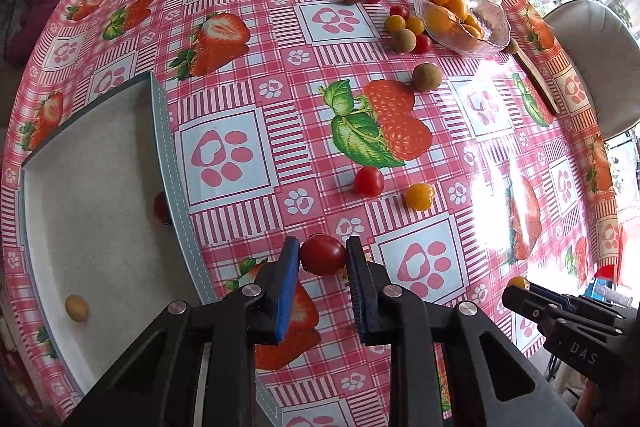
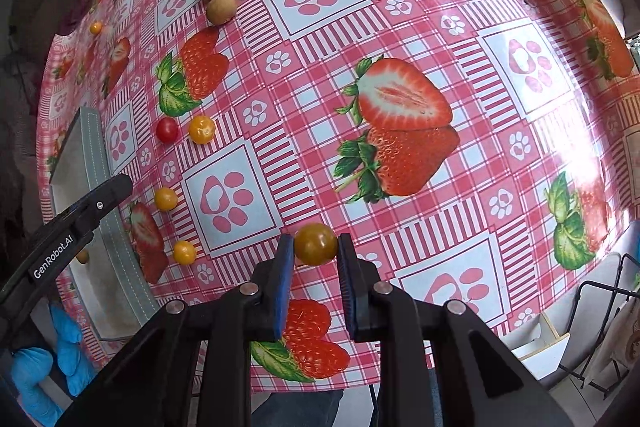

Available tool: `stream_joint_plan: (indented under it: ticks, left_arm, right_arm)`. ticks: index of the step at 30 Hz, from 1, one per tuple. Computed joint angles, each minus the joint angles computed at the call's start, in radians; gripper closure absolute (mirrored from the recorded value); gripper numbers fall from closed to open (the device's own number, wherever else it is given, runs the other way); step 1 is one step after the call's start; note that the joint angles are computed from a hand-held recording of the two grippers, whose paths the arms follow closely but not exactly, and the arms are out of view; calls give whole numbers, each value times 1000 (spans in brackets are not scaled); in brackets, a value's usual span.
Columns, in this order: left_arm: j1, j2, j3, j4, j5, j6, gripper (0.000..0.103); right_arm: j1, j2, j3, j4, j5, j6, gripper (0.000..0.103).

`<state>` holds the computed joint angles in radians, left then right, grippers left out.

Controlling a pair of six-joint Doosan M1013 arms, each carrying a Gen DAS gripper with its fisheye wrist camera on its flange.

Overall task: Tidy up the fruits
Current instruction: 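Carry both tomatoes into the white tray and open both tools to release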

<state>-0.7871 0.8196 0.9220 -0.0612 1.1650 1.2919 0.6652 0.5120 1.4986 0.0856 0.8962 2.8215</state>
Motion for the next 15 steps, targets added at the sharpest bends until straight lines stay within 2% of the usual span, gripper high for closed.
stream_joint_plan:
  ticks: [6, 15]
  left_arm:
    - [5, -40, 57, 1, -35, -5, 77]
    - [25, -87, 132, 11, -83, -46, 77]
  right_arm:
    - [9, -32, 21, -11, 15, -3, 79]
    - [23, 5, -55, -22, 51, -36, 79]
